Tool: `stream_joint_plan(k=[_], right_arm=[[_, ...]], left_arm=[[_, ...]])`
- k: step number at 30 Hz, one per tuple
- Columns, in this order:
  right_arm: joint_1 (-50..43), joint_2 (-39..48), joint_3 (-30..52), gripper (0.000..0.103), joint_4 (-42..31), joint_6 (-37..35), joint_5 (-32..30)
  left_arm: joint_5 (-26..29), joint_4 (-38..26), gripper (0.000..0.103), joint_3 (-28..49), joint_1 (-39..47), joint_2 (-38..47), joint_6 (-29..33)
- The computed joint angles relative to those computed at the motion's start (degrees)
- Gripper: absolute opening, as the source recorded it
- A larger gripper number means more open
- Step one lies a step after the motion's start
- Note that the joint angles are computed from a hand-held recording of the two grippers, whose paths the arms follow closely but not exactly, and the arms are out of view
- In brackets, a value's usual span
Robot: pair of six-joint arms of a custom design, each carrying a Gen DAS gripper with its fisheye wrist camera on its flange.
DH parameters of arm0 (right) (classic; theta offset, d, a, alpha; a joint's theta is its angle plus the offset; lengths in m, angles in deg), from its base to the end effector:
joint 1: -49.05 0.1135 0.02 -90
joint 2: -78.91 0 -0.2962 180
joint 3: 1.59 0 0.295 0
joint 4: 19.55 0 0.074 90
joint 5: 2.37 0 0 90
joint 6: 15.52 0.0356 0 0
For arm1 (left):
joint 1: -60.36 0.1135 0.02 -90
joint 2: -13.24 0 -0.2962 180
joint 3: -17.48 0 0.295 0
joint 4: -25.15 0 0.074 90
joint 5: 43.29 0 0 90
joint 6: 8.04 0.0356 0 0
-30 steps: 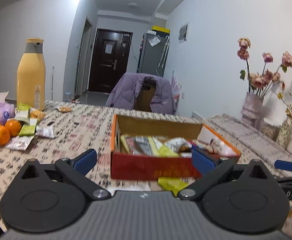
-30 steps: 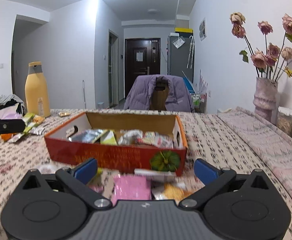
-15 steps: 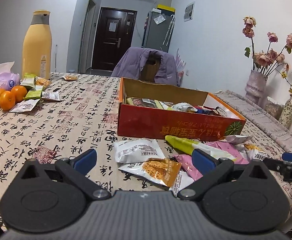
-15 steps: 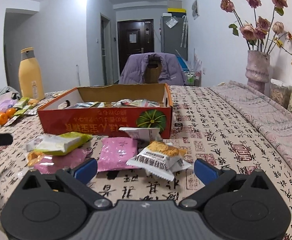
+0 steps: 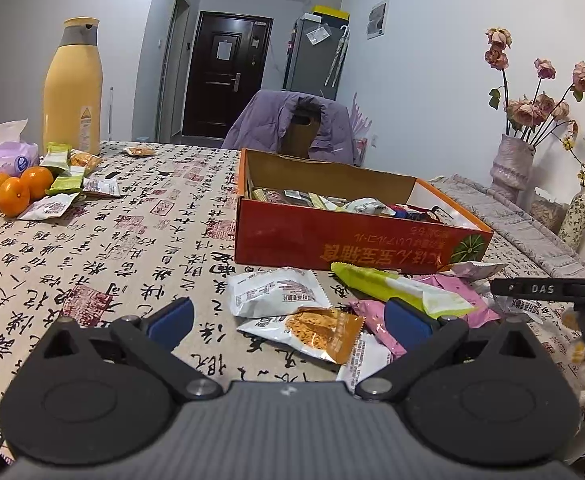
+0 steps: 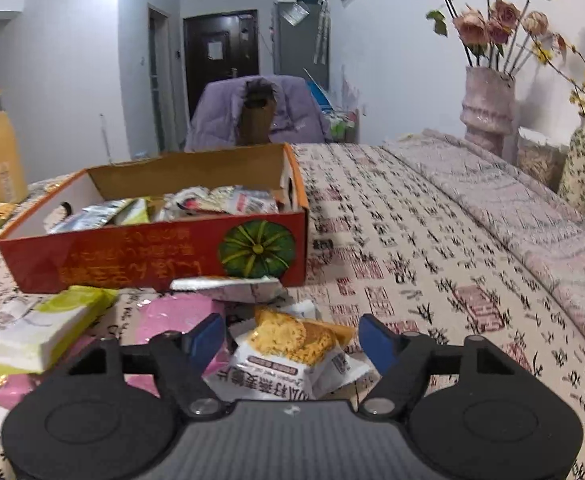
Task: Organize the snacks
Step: 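Withdraw both grippers and lower the right onto a white cracker packet, then grasp a white packet with the left gripper while the right holds the cracker packet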
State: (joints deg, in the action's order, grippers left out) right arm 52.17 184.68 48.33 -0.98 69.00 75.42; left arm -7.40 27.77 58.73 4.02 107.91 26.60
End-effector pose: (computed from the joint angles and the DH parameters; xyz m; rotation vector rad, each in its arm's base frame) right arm 0.3517 0.0267 0.0885 -0.2824 2.1945 0.2137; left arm 0.1791 -0.2170 0.0983 -0.3483 2.0125 -0.0160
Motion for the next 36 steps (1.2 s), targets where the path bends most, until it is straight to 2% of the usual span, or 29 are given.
stream_joint_plan(k=[5,6,7,19,24,31,36], right_arm=[[0.2,1.4,-1.2,0.051,2.6,-1.3,1.2],[0.1,1.4,-1.6,0.044,3.3,-1.7,1.2],[-0.1,1.4,-1.9,0.042,3.8,-1.9,0.7],[-3.2,-2.2,-9.3,0.039,15.2,-1.5,-5.6],[-4.3,-3.3,-11.5,0.039,17.2,-1.5,-8.2],[-4.8,-2.9,-11.6,0.039,17.6,-0.9,-9.0],[-4.6,-2.6,-11.5,0.039,17.7,-0.9,-9.1]], left_arm=[[0.8,1.1,0.103,-0.2,0.2,0.5,0.3],[1.0,1.4,0.103,-0.2,0.3,0.7,0.5],[1.1,1.6,0.103,-0.2,0.3,0.8,0.5],[1.8,0.3,0.103,0.3,0.6,1.0,-0.2],[3.0,-1.8,0.103,1.8,2.1,1.0,0.7],[7.2,-6.6,0.103,6.3,7.5,1.7,2.8],[12.0,-11.4,0.103,10.9,12.7,4.3,1.3]])
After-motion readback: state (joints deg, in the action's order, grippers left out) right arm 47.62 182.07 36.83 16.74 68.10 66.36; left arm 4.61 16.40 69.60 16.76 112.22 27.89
